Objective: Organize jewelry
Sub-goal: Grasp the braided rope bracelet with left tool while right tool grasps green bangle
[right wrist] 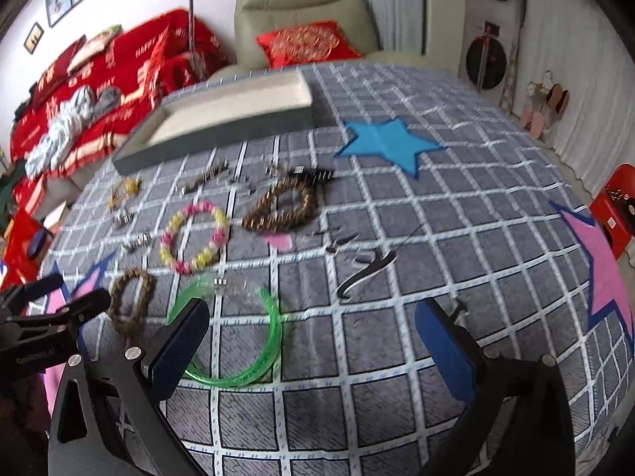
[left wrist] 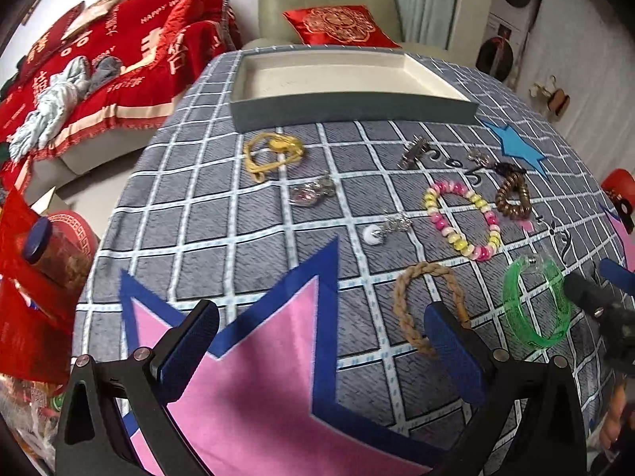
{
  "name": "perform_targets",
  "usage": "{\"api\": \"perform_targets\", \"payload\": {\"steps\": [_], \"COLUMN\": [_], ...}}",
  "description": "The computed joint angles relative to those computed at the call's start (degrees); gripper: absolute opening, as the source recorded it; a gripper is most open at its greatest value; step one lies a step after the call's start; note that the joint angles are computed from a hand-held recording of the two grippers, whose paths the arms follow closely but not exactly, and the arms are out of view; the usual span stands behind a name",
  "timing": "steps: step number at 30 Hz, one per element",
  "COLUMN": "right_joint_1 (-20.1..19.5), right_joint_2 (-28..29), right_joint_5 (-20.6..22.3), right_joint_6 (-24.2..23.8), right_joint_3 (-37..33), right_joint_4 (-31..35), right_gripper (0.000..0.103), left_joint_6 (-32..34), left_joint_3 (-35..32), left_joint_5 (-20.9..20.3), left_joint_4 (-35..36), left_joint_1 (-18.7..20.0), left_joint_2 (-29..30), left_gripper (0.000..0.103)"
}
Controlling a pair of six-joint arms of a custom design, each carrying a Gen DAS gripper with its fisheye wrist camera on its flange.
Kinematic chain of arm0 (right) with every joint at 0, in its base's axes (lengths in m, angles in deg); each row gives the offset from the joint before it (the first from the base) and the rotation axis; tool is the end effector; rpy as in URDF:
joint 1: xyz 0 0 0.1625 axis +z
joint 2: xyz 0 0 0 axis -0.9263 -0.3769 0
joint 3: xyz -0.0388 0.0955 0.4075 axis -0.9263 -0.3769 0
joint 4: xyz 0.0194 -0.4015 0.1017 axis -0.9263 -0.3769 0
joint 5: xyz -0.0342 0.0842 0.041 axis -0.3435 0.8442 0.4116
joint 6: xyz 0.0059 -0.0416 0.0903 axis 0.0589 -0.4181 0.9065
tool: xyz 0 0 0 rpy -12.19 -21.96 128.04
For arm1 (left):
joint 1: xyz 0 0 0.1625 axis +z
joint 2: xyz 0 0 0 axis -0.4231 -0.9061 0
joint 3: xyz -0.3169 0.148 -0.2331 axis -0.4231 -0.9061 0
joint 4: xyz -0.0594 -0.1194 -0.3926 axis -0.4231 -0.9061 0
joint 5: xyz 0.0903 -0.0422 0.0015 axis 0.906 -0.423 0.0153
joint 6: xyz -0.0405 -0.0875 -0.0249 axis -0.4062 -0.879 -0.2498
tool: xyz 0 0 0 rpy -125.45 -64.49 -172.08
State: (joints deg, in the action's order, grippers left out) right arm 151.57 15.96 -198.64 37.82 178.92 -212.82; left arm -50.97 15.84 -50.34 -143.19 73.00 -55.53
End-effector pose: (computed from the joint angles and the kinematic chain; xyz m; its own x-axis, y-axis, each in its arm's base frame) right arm 0.0162 -0.6922 0.3302 -0.7433 -0.1469 0.6526 -0.4659 0.8138 -0.3475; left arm -0.3398 -0.6967 -0.0359 -0.7318 -0.0587 -0.6790 0.3443 0.8279 -0.4427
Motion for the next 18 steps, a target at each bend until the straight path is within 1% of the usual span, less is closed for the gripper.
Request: {"api": "perform_targets", "payload": {"steps": [4,5,6,7,8,9,10,11,12,13,14,15,16,17,18], "right_joint_1": [0.2,0.3,0.4,0.5,0.6,0.8,1.0,1.1,1.3,1.3,1.4,1.4,1.4,1.2,1.0], "right_joint_2": [0.9,1.2,1.5,1.7,1.8,2.0,1.9,1.8,1.7,1.7,1.6,1.5,1.4,1.2,0.9], "right_joint_5": [-1.6,-2.1,-2.5,-2.9,-3.6,-4.0,-3.9,-3.9,-4.0,-3.8,-3.6,-3.4,-3.1,-2.5,-1.7], "right_joint_6": [-0.7,-1.1,-1.3,-1.2,-2.0,-2.7,-2.8,-2.8,-2.9,-3.1,-3.3,-3.2,-2.9,-2.3,-1.6], "right_joint_3": [-0.8,-0.9,-1.2,-1.4,-1.2,-1.0,-0.9,-1.0,-1.0,-1.1,-1.2,-1.2,-1.3,-1.3,-1.3], "right_joint_4": [2.1,2.5,3.0,3.7,2.7,2.2,2.4,2.9,3.0,3.3,3.6,3.9,4.3,5.0,5.7], "right_gripper": [0.102,0.099,0.096,0.089,0.086,0.082,0.077,0.070,0.066,0.054,0.036,0.027,0.011,0.008,0.008], "left_joint_6": [1.1,0.9,1.5,1.8,2.7,3.7,4.5,6.5,8.2,10.3,11.3,11.9,12.1,12.3,12.1], "left_joint_3": [-2.0,-2.9,-2.9,-3.2,-3.3,-3.5,-3.8,-3.8,-3.8,-3.9,-4.1,-4.3,-3.9,-3.0,-2.2], "left_joint_5": [-0.2,-0.6,-0.9,-1.3,-1.5,-1.7,-1.5,-2.1,-2.6,-2.9,-3.3,-3.5,-4.1,-6.2,-7.7], "left_joint_4": [1.7,3.2,2.3,2.2,1.3,0.8,0.9,-0.3,-1.4,-2.2,-2.3,-2.5,-3.0,-4.6,-5.7], "left_joint_1": [0.1,0.3,0.3,0.3,0.2,0.1,-0.1,-0.3,-0.5,-0.7,-0.7,-0.8,-0.8,-0.6,-0.4], "left_joint_2": [1.2,1.6,1.8,2.0,2.2,2.4,2.7,3.0,3.1,3.4,3.6,3.8,3.5,2.8,2.2], "left_gripper": [0.103,0.102,0.102,0.101,0.093,0.087,0.084,0.073,0.054,0.042,0.022,0.022,0.022,0.022,0.022]}}
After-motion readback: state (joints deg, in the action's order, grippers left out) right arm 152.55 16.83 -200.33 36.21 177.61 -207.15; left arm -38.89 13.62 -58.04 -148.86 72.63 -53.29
